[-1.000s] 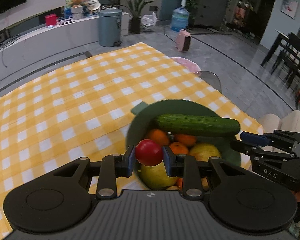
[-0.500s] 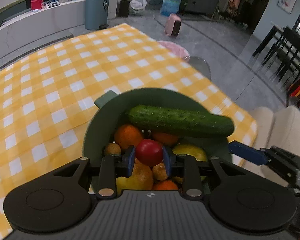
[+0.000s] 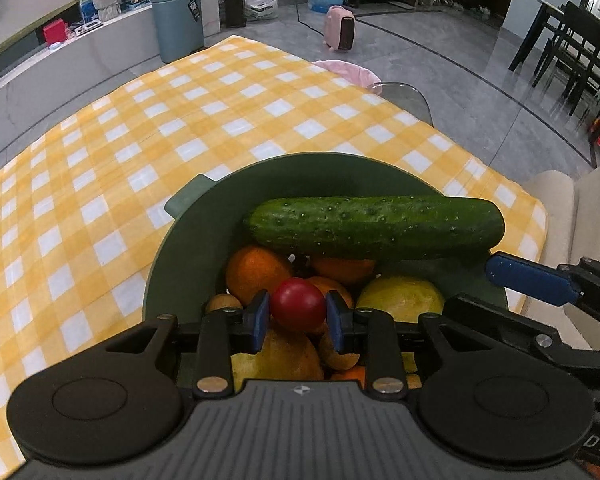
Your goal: Organize fruits
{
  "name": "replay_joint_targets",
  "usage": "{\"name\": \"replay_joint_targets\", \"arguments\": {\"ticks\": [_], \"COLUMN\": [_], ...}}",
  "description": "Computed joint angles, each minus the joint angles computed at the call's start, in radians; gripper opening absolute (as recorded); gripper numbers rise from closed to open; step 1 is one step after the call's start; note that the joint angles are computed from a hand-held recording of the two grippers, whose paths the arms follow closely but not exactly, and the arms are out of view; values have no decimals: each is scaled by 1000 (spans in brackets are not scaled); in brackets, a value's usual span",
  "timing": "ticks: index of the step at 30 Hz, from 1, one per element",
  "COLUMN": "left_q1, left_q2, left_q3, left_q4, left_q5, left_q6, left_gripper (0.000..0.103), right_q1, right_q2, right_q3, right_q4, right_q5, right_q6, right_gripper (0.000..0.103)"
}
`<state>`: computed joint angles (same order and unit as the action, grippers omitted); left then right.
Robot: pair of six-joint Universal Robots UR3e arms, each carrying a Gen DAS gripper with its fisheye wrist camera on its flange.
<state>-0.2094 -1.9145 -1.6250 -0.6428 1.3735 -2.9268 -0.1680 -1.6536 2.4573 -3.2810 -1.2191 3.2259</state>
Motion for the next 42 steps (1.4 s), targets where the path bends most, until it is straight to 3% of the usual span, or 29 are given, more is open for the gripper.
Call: {"name": "replay_joint_targets", "arguments": {"ticks": [12,15,17,24,26,29,31,35,38,42], "left_q1": [31,42,53,116,137,143,124,11,-106,-121], "left_q2": [126,202,270,546,637,743,796,829,790,827], "left_q3": [-72,-118,-163,-362,-426,-494,-537,-636,-680,-755], "left_q4": [12,21,35,118,147,174,216,419,557,607], "left_q5": [-48,-53,-51,-33,-13,48,114,329,515,512], "left_q6": [-30,-44,-50,-87,-99,-113,-125,-105,-129,-161], "left_gripper": [62,65,66,75,76,88,90,99,103,103], "right_q1": [-2,-14,-12,-62,-53,-35,-18,58,165,391], "right_q2": [-20,-41,-56,-197,-245,-330,-390,-487,-520,-479], "right_q3": [1,12,16,6,-9,-33,-48,-67,-62,-25], "right_q4": [26,34,39,212,260,323,357,384,348,198], "right_q5": [8,30,19,88,80,73,68,8,-99,-368], "right_q6": [-18,-27,-26,-36,-42,-44,-39,-32,-32,-9], "right_gripper": [47,55,67,73,79,85,88,97,99,99]}}
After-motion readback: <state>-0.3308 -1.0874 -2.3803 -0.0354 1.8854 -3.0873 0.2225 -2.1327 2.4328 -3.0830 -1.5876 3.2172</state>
